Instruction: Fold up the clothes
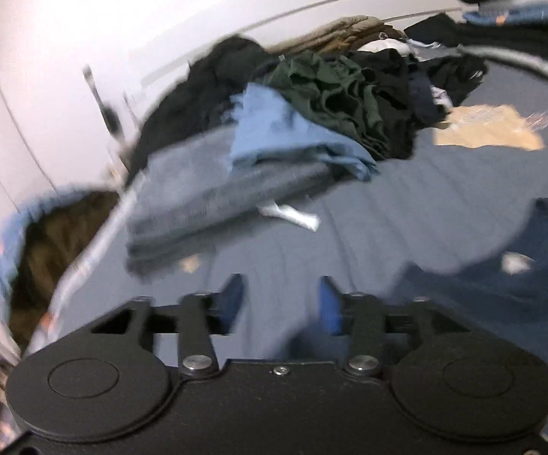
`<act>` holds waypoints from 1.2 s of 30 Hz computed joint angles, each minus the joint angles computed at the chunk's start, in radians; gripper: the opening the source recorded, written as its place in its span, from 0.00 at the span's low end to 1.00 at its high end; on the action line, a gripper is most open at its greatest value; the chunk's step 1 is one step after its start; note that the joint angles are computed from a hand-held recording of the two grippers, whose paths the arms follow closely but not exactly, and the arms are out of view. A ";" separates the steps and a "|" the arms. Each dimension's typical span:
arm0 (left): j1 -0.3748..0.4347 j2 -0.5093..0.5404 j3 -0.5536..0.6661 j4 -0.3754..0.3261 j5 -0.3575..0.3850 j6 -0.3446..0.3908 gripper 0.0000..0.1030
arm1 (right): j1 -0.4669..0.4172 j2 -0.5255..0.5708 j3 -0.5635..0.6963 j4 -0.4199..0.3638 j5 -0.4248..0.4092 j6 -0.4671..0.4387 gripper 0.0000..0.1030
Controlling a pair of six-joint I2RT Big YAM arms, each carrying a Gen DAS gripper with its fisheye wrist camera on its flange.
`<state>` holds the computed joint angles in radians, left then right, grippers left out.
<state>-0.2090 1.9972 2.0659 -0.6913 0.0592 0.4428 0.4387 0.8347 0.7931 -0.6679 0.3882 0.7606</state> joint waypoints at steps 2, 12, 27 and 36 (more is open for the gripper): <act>0.032 -0.103 -0.128 0.016 0.070 0.003 0.51 | 0.002 -0.003 0.001 0.006 0.002 -0.005 0.57; 0.242 -0.499 -0.603 0.025 0.414 -0.328 0.56 | 0.029 -0.007 0.022 0.001 0.063 0.015 0.57; 0.384 -0.372 -0.676 0.315 0.475 -0.625 0.54 | 0.086 0.035 0.013 0.108 0.087 -0.015 0.57; 0.339 -0.250 -0.583 0.320 0.436 -0.390 0.42 | 0.085 0.069 0.011 0.111 0.067 -0.002 0.57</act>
<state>0.1303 1.7474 1.4832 -0.3710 0.4952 0.0529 0.5233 0.9038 0.8039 -0.5565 0.4556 0.7584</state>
